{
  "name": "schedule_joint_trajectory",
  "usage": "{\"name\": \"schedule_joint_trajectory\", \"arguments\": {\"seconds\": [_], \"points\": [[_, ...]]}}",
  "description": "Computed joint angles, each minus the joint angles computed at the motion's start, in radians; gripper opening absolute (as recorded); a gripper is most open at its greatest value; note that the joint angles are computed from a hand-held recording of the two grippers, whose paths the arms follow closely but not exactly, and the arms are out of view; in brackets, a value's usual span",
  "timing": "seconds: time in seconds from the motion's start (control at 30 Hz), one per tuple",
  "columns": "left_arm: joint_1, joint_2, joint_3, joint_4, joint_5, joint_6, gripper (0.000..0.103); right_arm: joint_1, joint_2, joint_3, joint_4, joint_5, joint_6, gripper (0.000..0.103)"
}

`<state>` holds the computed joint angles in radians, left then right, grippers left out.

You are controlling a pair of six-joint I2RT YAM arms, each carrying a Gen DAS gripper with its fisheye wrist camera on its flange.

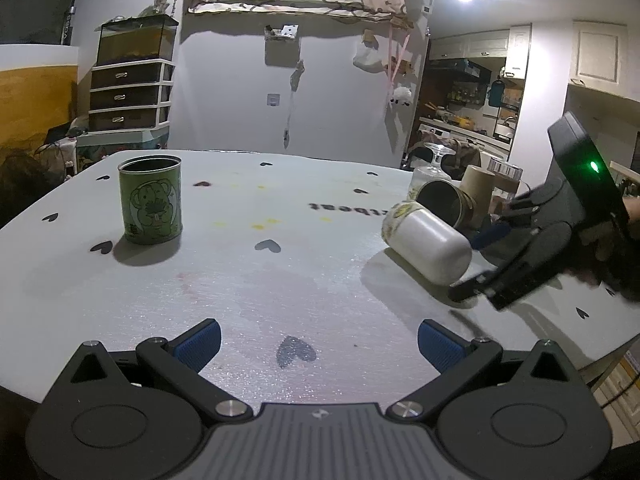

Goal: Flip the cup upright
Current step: 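Move the right tool to the lying white paper cup and grasp its body, then lift the white cup with the right tool while the left tool approaches it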

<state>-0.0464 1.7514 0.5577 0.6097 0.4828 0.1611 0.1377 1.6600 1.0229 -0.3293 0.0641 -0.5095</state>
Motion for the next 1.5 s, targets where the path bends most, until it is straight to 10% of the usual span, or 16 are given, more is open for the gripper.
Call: {"name": "schedule_joint_trajectory", "arguments": {"seconds": [0.1,0.4,0.6,1.13,1.5], "points": [[0.005,0.004,0.003,0.0,0.002,-0.003,0.103,0.007,-0.022,-0.059,0.105,0.007,0.277,0.092],[0.011,0.007,0.011,-0.009,0.004,-0.009,0.103,-0.053,-0.054,-0.224,0.429,-0.204,0.84,0.083],[0.023,0.009,0.018,-0.015,0.008,-0.019,0.103,0.0,0.016,-0.237,0.563,-0.121,0.848,0.063],[0.047,0.03,0.063,-0.071,0.042,-0.073,0.102,0.333,-0.241,-0.565,0.658,0.247,1.12,0.063],[0.017,0.147,0.42,-0.494,0.235,-0.222,0.079,0.365,-0.235,-0.642,0.791,0.289,1.172,0.063]]}}
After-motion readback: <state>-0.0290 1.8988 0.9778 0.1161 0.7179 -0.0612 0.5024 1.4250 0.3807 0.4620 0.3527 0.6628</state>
